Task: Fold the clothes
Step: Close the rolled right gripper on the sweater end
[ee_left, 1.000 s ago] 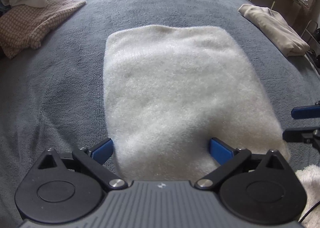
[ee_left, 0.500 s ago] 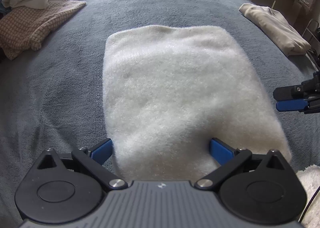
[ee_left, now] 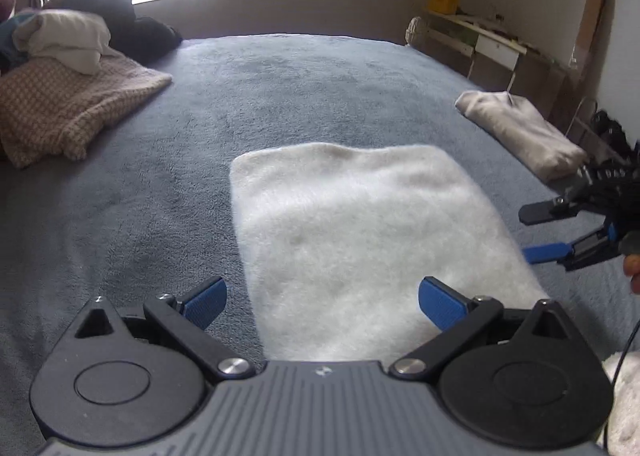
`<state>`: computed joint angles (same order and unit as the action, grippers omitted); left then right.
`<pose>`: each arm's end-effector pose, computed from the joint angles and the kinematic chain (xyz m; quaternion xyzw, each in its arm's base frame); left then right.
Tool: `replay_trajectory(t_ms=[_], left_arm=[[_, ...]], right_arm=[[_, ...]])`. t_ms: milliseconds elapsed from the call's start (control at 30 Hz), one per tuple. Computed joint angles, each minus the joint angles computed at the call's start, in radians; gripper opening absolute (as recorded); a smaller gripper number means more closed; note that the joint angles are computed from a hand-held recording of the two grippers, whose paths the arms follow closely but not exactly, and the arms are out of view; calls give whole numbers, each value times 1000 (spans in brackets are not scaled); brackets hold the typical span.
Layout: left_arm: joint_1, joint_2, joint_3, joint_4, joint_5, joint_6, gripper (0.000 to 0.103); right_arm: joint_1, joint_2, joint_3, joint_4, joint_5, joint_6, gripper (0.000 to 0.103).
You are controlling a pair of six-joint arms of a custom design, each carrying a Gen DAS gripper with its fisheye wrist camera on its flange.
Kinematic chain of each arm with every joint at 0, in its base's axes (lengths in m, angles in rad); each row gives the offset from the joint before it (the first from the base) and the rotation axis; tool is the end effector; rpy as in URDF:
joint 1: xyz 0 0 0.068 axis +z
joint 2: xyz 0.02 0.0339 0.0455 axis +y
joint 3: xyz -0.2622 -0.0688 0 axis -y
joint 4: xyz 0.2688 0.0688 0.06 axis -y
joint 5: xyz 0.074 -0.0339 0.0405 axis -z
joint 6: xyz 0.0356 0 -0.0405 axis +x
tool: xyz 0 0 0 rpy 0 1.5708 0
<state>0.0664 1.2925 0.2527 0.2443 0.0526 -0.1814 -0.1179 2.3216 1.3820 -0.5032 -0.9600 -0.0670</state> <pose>0.2122 0.0122 0.0860 -0.1045 0.9196 -0.0460 0.3759 0.4185 -0.0202 0.0300 -0.0070 0.8856 0.4536 0.0990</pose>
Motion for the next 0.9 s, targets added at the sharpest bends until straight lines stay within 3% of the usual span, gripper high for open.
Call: replay_trajectory(t_ms=[100,233,467,600,800,900], left_arm=[[198,162,62,47,290,-3,102],[286,372,161,91,479,-2,99],[300,573,285,107,539,27,102],[301,673,339,162,584,-26,103],[318,723,347,227,628,-69,103],[327,722,341,231,652,-75,103]], right_arm=[[6,48,41,48,-29,79,67],[34,125,112,107,-46,196,69],[76,235,254,116,-87,266,72],[99,269,310,121,-103,275,82],[125,309,346,203,-135,338,87],[126,305,333,203,-152,295,87]])
